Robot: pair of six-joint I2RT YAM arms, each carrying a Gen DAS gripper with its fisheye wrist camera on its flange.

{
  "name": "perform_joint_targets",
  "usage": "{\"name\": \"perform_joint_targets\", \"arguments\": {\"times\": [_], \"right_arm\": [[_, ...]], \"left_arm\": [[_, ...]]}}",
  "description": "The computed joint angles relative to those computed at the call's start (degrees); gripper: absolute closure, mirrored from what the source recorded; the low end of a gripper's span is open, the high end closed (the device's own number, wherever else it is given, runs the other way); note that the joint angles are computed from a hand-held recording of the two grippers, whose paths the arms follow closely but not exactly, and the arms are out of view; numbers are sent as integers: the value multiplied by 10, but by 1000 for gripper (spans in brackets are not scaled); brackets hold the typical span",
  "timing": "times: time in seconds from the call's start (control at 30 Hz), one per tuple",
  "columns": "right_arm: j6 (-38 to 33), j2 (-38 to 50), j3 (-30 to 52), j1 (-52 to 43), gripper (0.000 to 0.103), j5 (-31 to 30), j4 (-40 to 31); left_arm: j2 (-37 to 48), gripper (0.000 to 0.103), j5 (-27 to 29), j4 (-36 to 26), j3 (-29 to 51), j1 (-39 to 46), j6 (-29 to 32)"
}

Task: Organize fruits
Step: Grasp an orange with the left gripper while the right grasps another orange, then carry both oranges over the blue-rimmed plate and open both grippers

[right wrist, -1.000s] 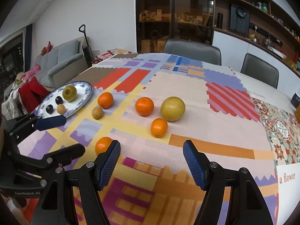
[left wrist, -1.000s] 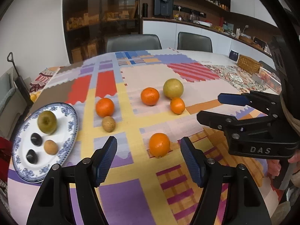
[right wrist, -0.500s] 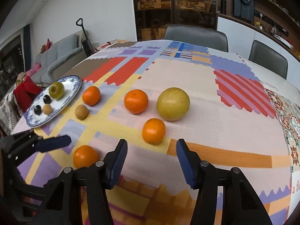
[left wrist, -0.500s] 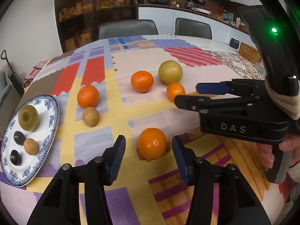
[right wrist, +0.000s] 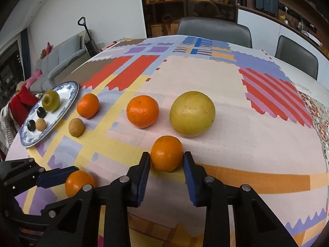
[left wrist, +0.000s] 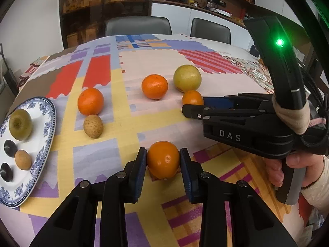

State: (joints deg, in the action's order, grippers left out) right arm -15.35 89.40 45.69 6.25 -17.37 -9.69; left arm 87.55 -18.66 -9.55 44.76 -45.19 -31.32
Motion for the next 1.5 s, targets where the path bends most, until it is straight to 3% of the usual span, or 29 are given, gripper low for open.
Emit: {"name": "perform_joint_targets", "arguments": {"times": [0.33, 0.8, 1.3, 1.5], "right_arm": [[8, -36, -29, -1, 71, 0, 17], [23, -175, -77, 4, 71, -39, -37], [97, -284, -90, 107, 71, -16, -73], [138, -285, -78, 171, 71, 16, -62]], "left_arm": [[-31, 71, -28, -18, -7, 1, 1], [-123, 71, -79, -68, -35, -35, -33], [-279, 71, -175, -189, -73, -67, -84], [-349, 71, -190, -244, -91, -48, -101]]}}
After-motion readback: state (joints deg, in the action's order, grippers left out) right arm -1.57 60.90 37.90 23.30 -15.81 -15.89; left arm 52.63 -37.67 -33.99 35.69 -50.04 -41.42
